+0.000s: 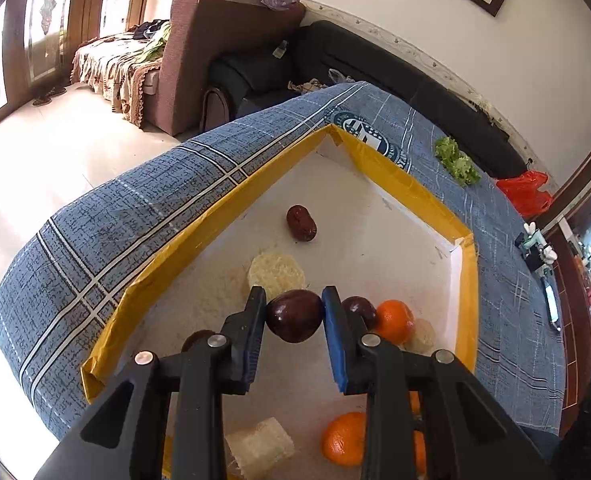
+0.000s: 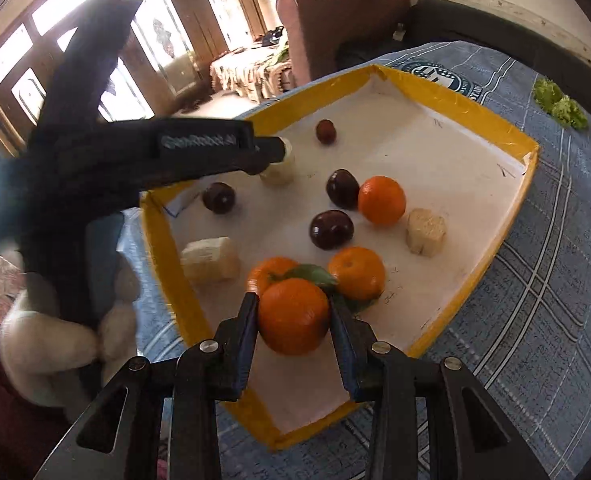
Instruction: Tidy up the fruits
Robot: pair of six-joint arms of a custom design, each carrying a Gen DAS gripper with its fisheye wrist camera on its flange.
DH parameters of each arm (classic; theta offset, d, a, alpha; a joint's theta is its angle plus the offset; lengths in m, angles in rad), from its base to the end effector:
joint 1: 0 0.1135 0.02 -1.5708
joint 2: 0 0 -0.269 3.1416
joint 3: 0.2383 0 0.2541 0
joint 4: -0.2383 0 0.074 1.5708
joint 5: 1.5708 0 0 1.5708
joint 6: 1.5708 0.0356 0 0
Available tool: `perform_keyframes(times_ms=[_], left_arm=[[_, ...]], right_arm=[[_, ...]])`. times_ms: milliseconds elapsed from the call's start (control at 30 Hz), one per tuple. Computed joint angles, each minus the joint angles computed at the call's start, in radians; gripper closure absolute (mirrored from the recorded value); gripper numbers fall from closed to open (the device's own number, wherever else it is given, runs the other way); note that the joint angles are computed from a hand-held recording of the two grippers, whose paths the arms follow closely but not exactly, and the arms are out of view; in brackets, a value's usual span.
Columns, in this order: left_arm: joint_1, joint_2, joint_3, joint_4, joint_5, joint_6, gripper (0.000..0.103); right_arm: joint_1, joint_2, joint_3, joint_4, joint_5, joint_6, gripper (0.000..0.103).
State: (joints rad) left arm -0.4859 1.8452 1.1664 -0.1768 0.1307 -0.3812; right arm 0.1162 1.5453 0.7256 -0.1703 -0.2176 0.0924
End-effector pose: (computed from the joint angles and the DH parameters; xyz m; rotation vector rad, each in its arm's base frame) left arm 0.3466 -0.1883 0.1816 0.1913 2.4855 -0.5392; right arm 0.2824 0.0407 0.1519 -0.1142 2.5627 0.3583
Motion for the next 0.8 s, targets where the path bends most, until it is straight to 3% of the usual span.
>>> perform_keyframes(times_ms=[67, 167, 367, 500, 600, 800], left_arm=[[0.001, -0.040, -0.033, 0.021, -0.003, -0.005, 0.066], [0.007, -0.093, -0.070, 0.047, -0.014, -0.013, 0.057], [-0.018, -0.174, -0.131, 0.078, -0.116, -0.010, 0.042], [-0.043, -0.233, -0.173, 0.086, -0.213, -0.009, 0.038], [-0.063, -0.288, -0.206, 0.094, -0.283, -0.009, 0.034], [-0.180, -0.431, -0.277, 0.125, -0.510, 0.006, 0.018]], right_arm=[[-0.003, 0.027, 0.013, 0.018, -0.014, 0.012, 0.064], [0.019, 0.057, 0.039, 0.034, 0.061, 0.012, 0.064], [0.031, 0.054, 0.051, 0.027, 0.077, -0.011, 0.061], [0.025, -0.104, -0.037, 0.042, 0.091, 0.013, 0.037], [-0.018, -0.233, -0.103, 0.040, 0.112, 0.043, 0.036], [-0.152, -0.446, -0.238, 0.016, 0.085, 0.122, 0.036]])
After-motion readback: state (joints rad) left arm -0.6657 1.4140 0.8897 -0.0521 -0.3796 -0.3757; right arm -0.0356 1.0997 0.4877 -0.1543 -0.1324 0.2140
